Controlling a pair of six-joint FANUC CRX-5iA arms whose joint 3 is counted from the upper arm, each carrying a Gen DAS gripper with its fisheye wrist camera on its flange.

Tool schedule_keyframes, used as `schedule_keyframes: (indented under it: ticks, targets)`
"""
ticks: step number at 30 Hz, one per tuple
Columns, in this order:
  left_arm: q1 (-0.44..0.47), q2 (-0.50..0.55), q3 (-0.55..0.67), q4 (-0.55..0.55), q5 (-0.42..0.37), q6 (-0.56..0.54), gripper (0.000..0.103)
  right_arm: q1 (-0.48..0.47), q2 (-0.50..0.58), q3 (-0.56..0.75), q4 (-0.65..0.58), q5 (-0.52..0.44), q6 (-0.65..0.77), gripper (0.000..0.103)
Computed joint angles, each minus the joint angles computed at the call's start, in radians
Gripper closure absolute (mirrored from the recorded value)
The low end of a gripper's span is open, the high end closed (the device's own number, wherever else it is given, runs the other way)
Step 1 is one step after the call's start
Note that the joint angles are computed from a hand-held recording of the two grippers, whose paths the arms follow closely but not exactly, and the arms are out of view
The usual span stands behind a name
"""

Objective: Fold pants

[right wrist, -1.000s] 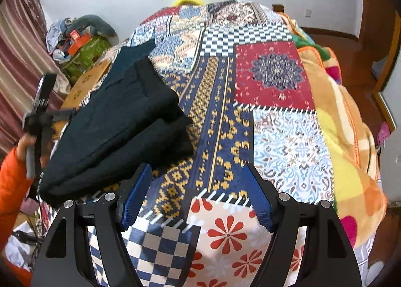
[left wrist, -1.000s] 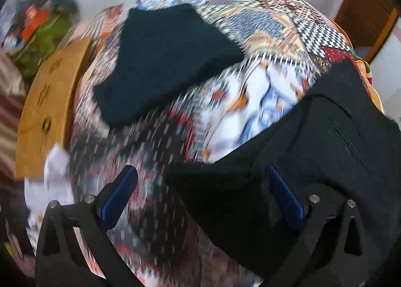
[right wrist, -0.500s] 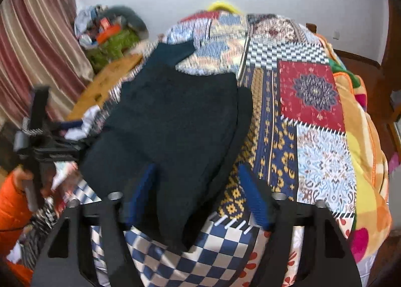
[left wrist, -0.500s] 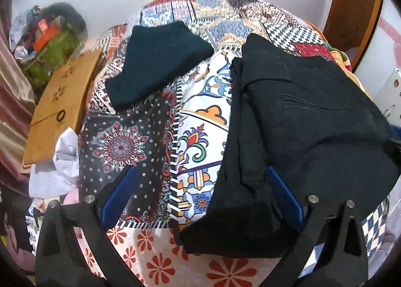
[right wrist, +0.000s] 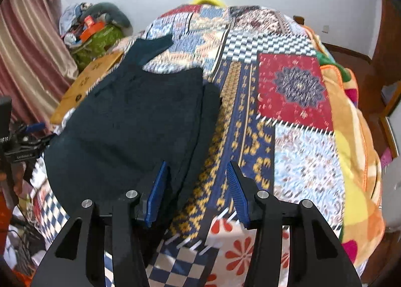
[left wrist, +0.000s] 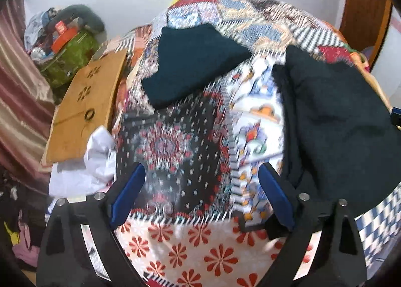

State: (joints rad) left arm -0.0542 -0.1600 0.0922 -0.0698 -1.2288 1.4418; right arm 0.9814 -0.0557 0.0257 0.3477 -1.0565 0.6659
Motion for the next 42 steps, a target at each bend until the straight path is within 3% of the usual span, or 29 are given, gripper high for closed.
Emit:
schedule_keyframes:
  ticks: [5,7,10,14,16,22,28,33,36,38,42]
  targets:
    - [0.01,0.07,0.065,0.175,0.057,-0.08,0.01,-0.031,0.025,0.043,0.015,0.049,0.012,0.058]
    - [0.003,0.139,0.115,0.26,0.043,-0.121,0.01,-0.048,0.054,0.069,0.008,0.067,0.036,0.059]
    - [-0.028,0.248,0.193,0.332,0.013,-0.172,0.01,-0.076,0.103,0.115,-0.035,0.082,0.088,0.069]
    - [-0.073,0.384,0.318,0.316,-0.071,-0.182,0.027,-0.122,0.168,0.187,-0.133,0.063,0.164,0.072]
    - [-0.093,0.434,0.378,0.272,-0.116,-0.137,0.027,-0.134,0.198,0.222,-0.17,0.04,0.206,0.082]
    - [-0.133,0.399,0.327,0.191,-0.002,-0.161,0.029,-0.106,0.199,0.185,-0.067,0.048,0.23,0.089]
    - [-0.113,0.423,0.338,0.225,-0.01,-0.156,0.028,-0.11,0.22,0.204,-0.059,0.012,0.251,0.09]
    - [-0.12,0.364,0.327,0.199,-0.012,-0.124,0.029,-0.096,0.216,0.257,-0.052,-0.063,0.24,0.089]
    - [-0.116,0.299,0.289,0.196,0.026,-0.12,0.026,-0.074,0.171,0.231,-0.007,-0.055,0.189,0.079]
    - [-0.106,0.266,0.263,0.22,0.041,-0.127,0.014,-0.061,0.141,0.211,0.012,-0.038,0.149,0.056]
    - [-0.082,0.215,0.203,0.285,0.06,-0.145,0.006,-0.015,0.081,0.142,0.075,0.0,0.057,0.036]
